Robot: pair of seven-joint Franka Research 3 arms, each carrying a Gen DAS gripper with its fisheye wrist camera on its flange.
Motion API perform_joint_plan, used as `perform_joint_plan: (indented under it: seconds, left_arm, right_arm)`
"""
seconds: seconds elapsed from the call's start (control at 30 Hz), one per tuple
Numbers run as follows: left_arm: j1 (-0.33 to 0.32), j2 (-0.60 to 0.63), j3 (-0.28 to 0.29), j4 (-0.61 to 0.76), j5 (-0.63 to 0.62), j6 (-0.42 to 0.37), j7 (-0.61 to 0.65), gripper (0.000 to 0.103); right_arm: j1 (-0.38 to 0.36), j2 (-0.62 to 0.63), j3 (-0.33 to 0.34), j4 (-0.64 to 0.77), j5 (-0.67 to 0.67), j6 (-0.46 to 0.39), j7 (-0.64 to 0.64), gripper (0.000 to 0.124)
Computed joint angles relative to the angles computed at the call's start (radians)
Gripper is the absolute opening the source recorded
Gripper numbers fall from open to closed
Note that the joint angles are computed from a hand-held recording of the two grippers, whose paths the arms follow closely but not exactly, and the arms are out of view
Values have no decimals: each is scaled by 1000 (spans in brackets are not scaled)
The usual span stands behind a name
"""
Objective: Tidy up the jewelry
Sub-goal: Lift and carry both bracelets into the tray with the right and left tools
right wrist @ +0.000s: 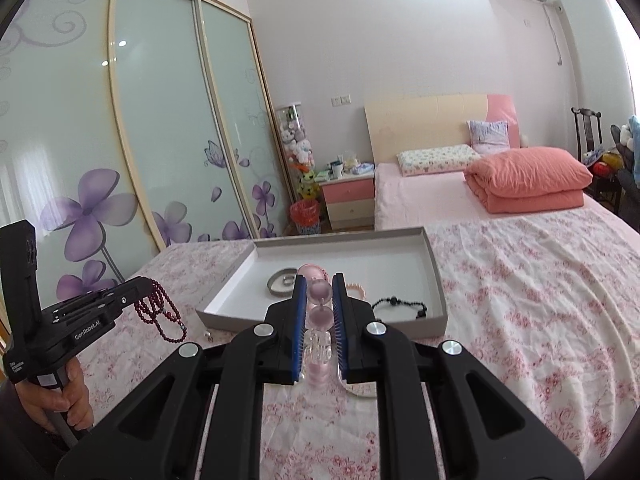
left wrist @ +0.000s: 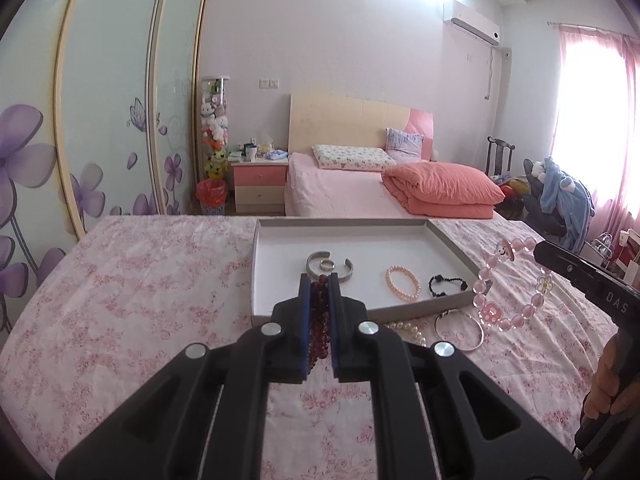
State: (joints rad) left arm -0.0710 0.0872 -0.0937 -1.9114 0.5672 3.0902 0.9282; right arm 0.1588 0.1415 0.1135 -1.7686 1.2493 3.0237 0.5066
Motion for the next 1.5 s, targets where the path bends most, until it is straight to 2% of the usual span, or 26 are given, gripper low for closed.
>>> perform_joint_plan:
  seconds: [0.1,0.3,0.63,1.1,1.5]
  left_arm:
    - [-26,5,33,27,121,-1,-105,9]
    - [-49,26,56,93,307,-13,-260,9]
    - [-64,84,63,192,398,-44,-325,9]
    - [-83,213,78,340,224,-42,-195,9]
    - [-79,380,46,523,9,-74,26,9]
  right_arm:
    - [-1,13,10,29,33,21,-48,14]
    - [-9,47,22,86,62,37,-82,14]
    - [-25,90,38,138,-2,55,-16,14]
    - [-50,232,48,286,-313,46,292,14]
    - [-42,357,21,413,-598,-28,566,14]
